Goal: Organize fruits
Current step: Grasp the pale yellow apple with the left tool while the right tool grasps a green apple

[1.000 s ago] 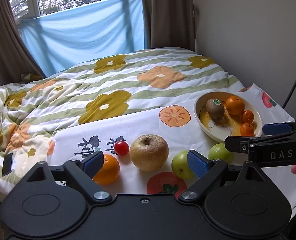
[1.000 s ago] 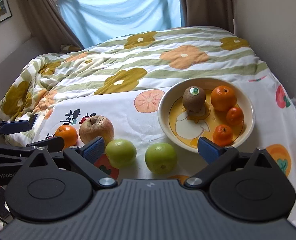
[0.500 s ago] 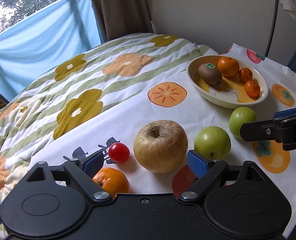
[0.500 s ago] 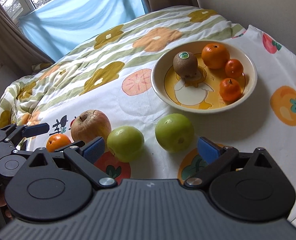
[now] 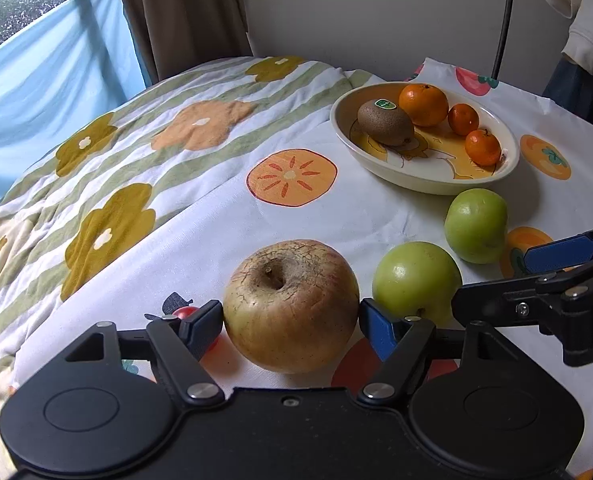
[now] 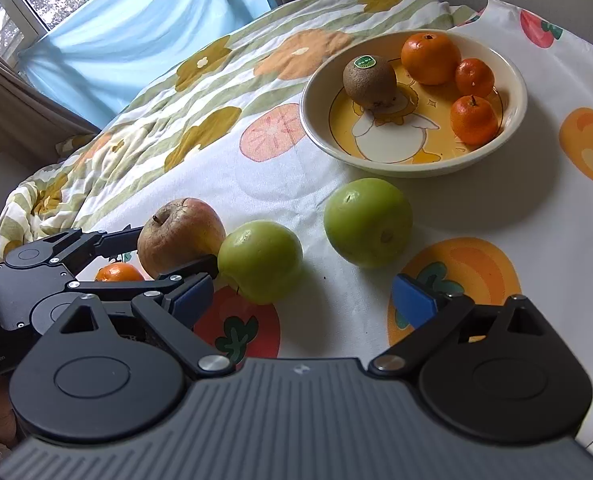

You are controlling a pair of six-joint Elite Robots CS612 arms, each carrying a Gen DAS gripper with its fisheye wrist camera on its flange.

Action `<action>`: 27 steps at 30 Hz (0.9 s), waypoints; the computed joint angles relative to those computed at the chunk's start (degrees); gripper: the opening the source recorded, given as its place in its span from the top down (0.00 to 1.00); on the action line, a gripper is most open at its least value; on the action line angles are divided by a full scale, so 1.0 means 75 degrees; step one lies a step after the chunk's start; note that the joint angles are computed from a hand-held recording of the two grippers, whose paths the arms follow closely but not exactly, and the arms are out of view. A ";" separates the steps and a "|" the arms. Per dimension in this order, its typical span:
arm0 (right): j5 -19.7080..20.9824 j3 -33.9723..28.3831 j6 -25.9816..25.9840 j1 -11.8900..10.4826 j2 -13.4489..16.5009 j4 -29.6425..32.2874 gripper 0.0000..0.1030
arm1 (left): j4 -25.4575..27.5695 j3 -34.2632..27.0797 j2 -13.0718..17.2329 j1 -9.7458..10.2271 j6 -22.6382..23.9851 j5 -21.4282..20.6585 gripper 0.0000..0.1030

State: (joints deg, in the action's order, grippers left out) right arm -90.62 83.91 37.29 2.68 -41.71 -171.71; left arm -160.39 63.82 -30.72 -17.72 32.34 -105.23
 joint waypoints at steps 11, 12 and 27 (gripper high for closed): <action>0.0166 -0.0088 0.0176 -0.0033 0.0069 0.0052 0.00 | 0.0083 -0.0084 0.0070 0.0027 0.0003 -0.0112 0.24; 0.0185 -0.0100 0.0151 -0.0034 0.0076 0.0057 0.00 | 0.0072 -0.0060 0.0054 0.0030 -0.0023 -0.0100 0.24; 0.0414 -0.0532 -0.0117 -0.0021 0.0383 0.0075 0.17 | -0.0299 0.0526 -0.0243 0.0096 -0.0324 -0.0012 0.24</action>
State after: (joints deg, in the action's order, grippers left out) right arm -87.52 79.92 36.42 2.52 -38.84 -171.15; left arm -162.63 67.76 -32.55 -17.00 29.91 -105.32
